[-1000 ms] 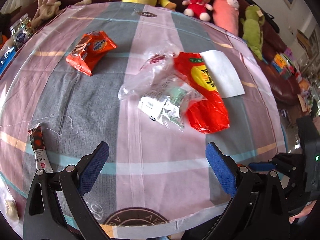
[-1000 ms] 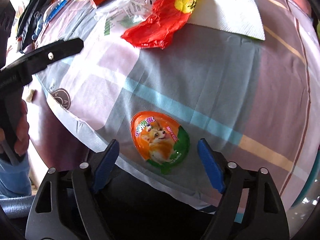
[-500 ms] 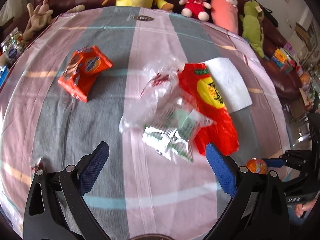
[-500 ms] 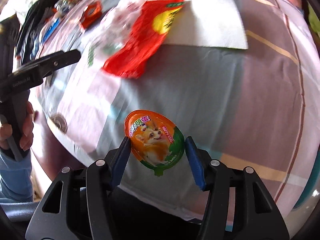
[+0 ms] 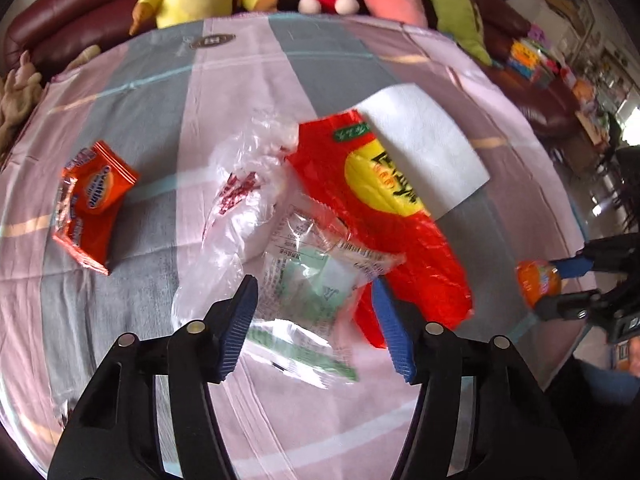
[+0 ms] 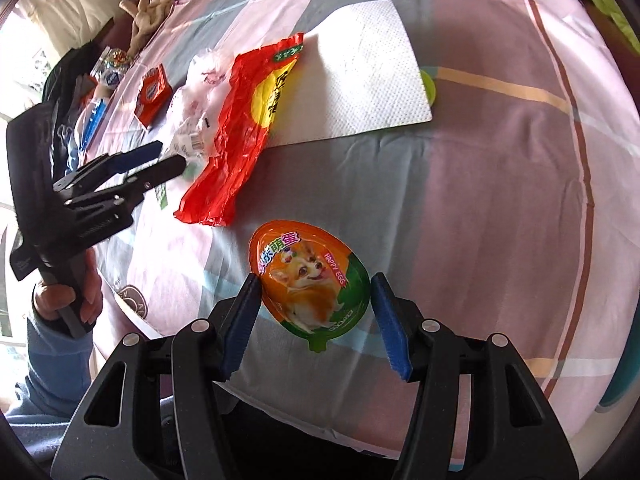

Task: Collect trash
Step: 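Grasp the egg-shaped snack pack with the right gripper while the left gripper grasps the clear packet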

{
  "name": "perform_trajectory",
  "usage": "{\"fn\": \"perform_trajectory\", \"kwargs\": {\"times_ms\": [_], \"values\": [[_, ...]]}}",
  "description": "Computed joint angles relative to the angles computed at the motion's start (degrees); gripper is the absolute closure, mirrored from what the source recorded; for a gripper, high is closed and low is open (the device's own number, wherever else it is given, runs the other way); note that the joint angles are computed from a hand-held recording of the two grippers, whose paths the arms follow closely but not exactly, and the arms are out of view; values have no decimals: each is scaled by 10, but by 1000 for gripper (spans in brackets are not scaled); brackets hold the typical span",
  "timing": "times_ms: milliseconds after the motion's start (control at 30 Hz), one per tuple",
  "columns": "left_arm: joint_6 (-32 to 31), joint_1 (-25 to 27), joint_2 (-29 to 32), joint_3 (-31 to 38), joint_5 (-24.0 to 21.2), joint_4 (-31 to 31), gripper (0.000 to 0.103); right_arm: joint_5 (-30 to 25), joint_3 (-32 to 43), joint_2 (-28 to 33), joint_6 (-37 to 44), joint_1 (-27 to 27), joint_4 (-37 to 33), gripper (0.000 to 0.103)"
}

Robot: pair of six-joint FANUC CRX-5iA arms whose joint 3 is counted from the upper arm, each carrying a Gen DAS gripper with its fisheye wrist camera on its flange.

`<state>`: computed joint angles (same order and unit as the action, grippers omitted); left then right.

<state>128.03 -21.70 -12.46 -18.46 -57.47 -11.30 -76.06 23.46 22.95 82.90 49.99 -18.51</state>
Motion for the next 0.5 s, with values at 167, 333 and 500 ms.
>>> {"fn": "perform_trajectory", "kwargs": {"times_ms": [167,333,500], "values": [[-28,28,-4,-31,32,33,29,-3,5,4,-4,-12,-16,49],[5,13,-5,-29,47,22,39,6,2,1,-5,-21,-24,49],[65,-17,3,-5,30,-6,40,12,-6,-5,-2,-34,-34,49]]}}
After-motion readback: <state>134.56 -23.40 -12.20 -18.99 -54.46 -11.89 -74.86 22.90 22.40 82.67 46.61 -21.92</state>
